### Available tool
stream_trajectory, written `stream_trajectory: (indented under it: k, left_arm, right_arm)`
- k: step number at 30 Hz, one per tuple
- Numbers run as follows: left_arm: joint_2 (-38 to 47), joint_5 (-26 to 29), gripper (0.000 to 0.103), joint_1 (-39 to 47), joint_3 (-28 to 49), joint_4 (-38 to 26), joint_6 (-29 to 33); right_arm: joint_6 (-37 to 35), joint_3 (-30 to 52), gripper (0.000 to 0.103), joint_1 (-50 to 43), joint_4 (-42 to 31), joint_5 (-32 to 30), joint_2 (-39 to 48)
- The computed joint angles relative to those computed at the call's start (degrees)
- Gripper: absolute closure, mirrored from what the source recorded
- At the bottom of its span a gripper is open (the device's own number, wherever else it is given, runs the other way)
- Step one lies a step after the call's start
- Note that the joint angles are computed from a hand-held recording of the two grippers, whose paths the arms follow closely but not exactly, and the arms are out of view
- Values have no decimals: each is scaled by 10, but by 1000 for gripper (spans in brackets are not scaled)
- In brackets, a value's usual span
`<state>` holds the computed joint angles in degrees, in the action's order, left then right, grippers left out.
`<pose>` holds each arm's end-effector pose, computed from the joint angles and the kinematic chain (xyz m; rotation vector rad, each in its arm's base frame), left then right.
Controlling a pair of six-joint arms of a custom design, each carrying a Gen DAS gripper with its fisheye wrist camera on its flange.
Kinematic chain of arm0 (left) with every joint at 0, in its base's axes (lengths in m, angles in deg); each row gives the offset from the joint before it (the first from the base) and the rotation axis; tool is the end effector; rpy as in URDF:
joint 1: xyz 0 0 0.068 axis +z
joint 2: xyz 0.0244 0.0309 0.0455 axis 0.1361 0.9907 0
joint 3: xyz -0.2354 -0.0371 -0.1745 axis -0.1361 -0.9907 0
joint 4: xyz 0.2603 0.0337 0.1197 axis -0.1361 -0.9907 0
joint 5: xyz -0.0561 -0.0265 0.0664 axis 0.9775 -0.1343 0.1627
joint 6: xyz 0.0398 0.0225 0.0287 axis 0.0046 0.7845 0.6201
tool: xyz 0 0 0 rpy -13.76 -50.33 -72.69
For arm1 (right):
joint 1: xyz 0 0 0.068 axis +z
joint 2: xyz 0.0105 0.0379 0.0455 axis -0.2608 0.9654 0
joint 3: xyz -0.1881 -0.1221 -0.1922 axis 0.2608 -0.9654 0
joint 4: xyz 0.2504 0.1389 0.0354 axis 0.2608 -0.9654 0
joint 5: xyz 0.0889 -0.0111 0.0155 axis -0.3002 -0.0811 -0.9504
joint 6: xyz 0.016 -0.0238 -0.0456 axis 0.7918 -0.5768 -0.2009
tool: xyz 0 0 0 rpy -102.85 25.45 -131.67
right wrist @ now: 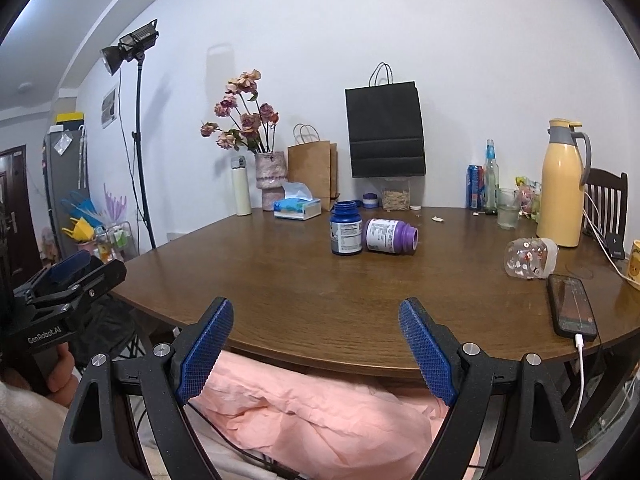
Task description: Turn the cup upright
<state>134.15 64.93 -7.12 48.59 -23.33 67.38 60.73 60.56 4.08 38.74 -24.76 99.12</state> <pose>0.2874 -0.0855 0.1374 0.4111 1.6994 -0.3947 0.1982 0.0530 0.1765 0.1599 1.8470 -0.0478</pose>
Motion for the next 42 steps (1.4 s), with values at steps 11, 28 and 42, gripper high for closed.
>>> stream_trajectory:
  k: [11,28,42]
  left_arm:
    - [-9,-3,0,-3,-3,-8,7]
    - [-18,0,0,-3,-5,-15,10]
    - [-22,-4,0,-6,-3,-19,10]
  right_arm:
    - [4,1,14,-12,2,-22,9]
    - [5,8,14,-7,1,-27,27]
    - [5,7,14,-1,4,-21,34]
